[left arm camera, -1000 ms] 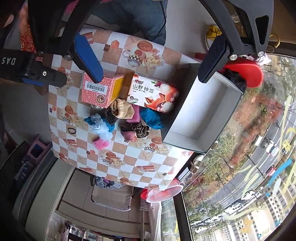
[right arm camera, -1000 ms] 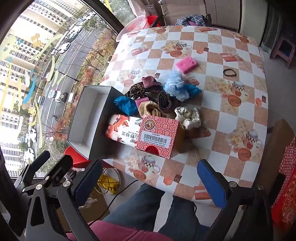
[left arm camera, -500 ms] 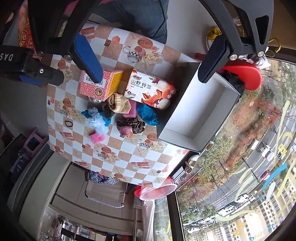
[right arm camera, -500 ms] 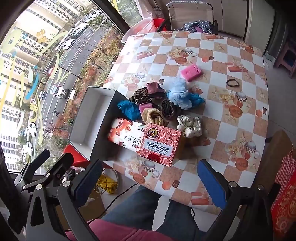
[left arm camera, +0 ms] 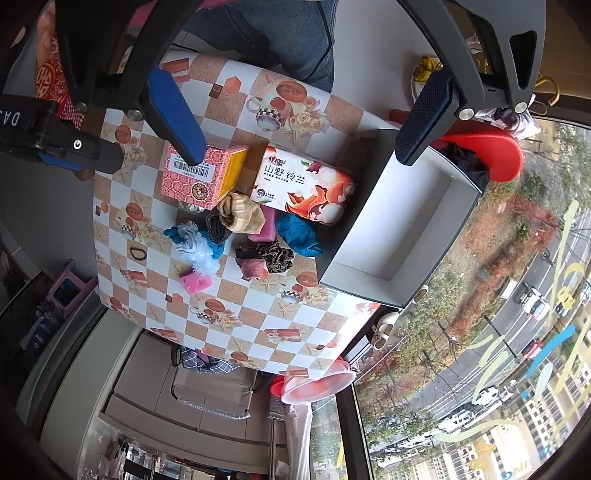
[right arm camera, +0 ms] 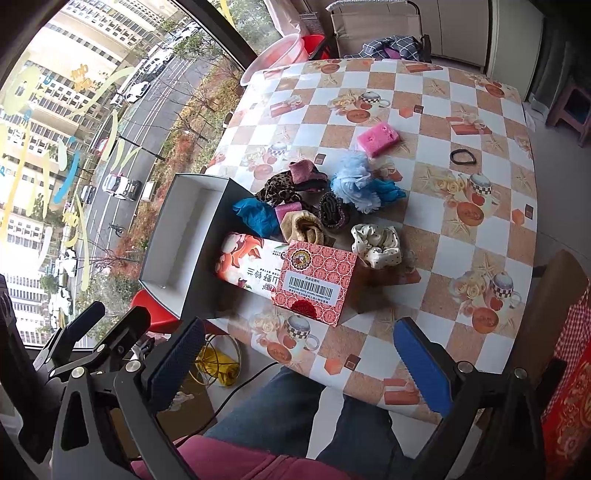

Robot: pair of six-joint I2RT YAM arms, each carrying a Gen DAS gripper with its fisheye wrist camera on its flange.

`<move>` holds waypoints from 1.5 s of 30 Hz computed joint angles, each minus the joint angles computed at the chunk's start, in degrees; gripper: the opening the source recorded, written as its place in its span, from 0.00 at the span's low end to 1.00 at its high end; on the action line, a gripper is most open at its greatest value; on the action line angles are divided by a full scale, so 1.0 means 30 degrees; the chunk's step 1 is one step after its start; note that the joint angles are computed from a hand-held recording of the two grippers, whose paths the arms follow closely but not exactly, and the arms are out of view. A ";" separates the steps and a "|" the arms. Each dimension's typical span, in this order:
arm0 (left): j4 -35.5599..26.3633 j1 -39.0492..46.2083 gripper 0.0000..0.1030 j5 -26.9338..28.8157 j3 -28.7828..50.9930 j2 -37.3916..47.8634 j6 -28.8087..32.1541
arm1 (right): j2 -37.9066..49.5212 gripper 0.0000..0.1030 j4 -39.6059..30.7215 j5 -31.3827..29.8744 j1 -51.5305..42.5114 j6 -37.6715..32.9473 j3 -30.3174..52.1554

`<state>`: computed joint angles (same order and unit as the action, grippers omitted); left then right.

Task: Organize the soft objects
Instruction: 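Move both tools toward the pile of soft items, then lower both tools onto the pile of soft items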

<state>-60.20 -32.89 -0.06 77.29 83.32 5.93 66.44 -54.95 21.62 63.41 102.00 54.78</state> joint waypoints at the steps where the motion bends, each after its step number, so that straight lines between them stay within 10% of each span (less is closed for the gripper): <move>1: 0.0067 0.0043 1.00 0.0207 -0.0047 0.0012 0.0105 | -0.0001 1.00 0.0082 0.0053 0.0056 0.0111 -0.0101; 16: -0.1590 0.3059 1.00 1.1151 0.4116 0.5439 0.5188 | 0.0361 1.00 0.1445 -0.0092 -0.1741 0.1219 -0.1365; 45: -0.8680 0.4071 1.00 0.7501 2.0146 2.0574 0.8451 | 0.7670 1.00 0.5303 -0.8774 -1.1324 -0.4749 -0.0178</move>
